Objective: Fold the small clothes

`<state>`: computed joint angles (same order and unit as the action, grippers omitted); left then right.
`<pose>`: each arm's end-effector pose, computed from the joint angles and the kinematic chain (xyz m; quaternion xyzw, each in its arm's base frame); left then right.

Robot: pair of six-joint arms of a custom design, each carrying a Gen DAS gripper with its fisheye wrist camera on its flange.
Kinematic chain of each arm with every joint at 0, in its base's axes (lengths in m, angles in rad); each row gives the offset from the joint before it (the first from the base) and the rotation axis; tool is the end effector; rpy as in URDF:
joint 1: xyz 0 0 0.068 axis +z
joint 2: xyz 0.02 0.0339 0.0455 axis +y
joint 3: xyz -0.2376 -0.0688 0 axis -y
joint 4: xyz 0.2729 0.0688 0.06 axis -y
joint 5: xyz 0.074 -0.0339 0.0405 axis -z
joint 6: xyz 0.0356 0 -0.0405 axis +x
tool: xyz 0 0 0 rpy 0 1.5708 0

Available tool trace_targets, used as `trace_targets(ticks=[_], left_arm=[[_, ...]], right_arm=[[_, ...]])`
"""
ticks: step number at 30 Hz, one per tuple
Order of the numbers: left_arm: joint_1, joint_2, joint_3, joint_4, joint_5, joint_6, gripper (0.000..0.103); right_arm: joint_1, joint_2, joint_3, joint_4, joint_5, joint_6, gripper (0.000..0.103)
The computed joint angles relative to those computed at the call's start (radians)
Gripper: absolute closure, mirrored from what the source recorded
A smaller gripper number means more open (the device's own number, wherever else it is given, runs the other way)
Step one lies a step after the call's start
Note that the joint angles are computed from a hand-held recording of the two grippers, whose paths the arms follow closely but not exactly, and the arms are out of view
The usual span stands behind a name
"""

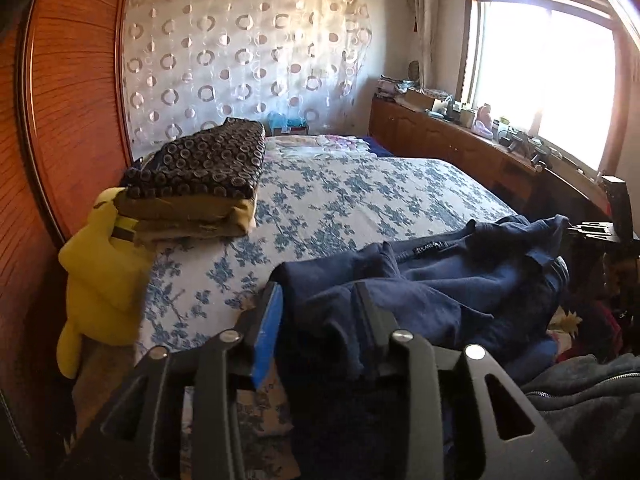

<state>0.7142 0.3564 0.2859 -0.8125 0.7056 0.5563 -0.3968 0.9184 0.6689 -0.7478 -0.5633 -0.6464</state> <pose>0.1194 0.0729 0.1589 0.0465 0.8899 -0.0741 0.4477 0.2024 -0.0642 0.2056 -0.1927 0.9044 0.0958 0.3684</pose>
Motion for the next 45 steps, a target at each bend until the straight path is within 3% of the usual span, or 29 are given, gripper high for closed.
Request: trace_targets(ticks=[3, 8, 14, 16, 18, 24, 28, 45], left_arm=[[-0.002, 0.043, 0.001, 0.044, -0.005, 0.001, 0.064], [-0.055, 0.15, -0.017, 0.179, -0.068, -0.052, 0.06], [-0.113, 0.318, 0.021, 0.34, -0.103, -0.117, 0.058], [-0.153, 0.406, 0.049, 0.413, -0.136, -0.134, 0.058], [-0.189, 0.502, 0.078, 0.479, -0.17, -0.151, 0.058], [-0.273, 0.761, 0.147, 0.621, -0.24, -0.176, 0.058], [-0.309, 0.834, 0.162, 0.64, -0.284, -0.168, 0.058], [-0.345, 1.002, 0.251, 0.635, -0.289, -0.153, 0.059]], right_arm=[[-0.003, -0.011, 0.004, -0.022, 0.02, -0.027, 0.084], [-0.104, -0.027, 0.054, -0.109, -0.074, -0.118, 0.083], [-0.159, -0.019, 0.115, -0.07, -0.099, -0.101, 0.08], [-0.114, -0.001, 0.114, 0.014, -0.069, -0.039, 0.055], [-0.063, 0.055, 0.117, 0.097, -0.045, 0.02, 0.047], [0.098, 0.348, 0.167, 0.285, 0.042, 0.152, 0.047], [0.152, 0.461, 0.189, 0.3, 0.055, 0.176, 0.047], [0.194, 0.494, 0.143, 0.326, 0.123, 0.149, 0.041]])
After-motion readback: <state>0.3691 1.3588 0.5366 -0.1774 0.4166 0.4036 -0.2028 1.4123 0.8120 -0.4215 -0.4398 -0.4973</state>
